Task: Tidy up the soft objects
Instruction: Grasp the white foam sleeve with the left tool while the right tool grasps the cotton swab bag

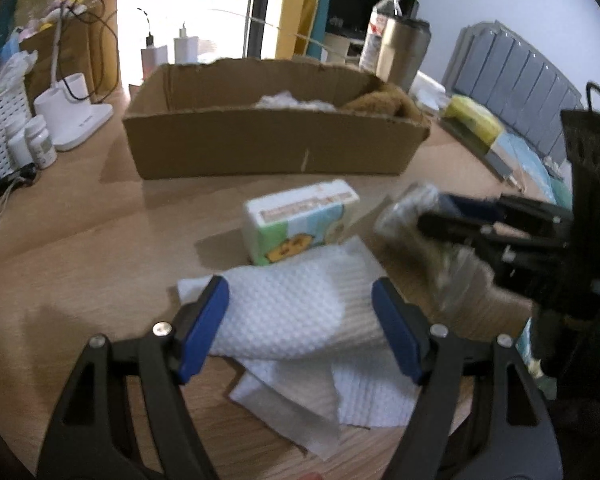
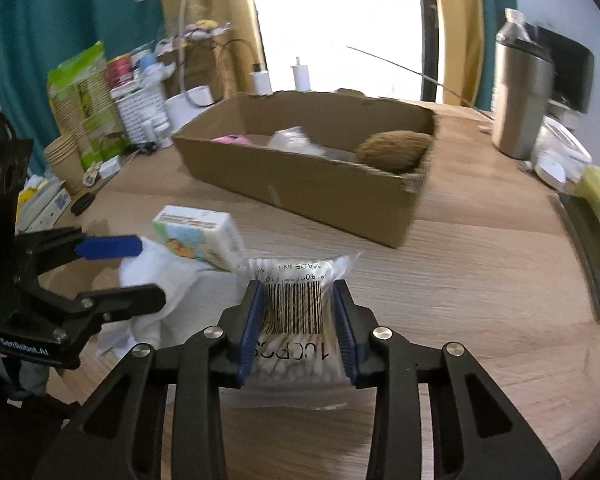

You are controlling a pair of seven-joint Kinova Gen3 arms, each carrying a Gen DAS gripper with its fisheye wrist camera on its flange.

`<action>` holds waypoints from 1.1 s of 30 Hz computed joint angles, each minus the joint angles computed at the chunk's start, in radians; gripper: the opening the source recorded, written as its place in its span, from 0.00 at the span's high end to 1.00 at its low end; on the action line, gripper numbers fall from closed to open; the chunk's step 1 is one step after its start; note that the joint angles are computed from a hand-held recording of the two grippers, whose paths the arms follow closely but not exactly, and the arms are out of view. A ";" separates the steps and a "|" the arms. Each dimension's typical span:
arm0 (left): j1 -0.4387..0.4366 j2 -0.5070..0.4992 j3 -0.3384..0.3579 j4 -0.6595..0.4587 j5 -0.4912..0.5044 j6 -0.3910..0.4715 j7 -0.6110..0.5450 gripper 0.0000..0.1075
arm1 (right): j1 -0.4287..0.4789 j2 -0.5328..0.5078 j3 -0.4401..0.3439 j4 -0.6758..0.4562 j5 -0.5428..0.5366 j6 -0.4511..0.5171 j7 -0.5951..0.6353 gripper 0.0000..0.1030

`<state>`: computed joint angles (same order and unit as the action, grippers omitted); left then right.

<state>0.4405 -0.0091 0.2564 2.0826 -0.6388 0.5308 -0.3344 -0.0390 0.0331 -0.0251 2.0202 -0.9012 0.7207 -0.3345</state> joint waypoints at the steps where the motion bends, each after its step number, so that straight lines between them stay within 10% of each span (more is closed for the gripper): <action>1: 0.000 0.010 -0.001 -0.007 0.012 0.008 -0.013 0.30 | 0.004 0.002 0.004 -0.001 -0.003 -0.001 0.002 0.65; 10: 0.023 0.016 -0.027 0.006 -0.008 -0.005 0.010 0.32 | 0.007 0.014 -0.004 -0.004 0.023 -0.017 -0.013 0.53; 18: -0.005 -0.019 0.000 0.038 -0.007 -0.033 -0.004 0.78 | -0.009 0.019 -0.020 -0.002 0.069 -0.039 -0.046 0.43; 33: -0.129 -0.105 0.067 0.076 0.081 -0.114 -0.099 0.80 | 0.012 -0.037 0.025 0.027 -0.104 0.031 0.126 0.62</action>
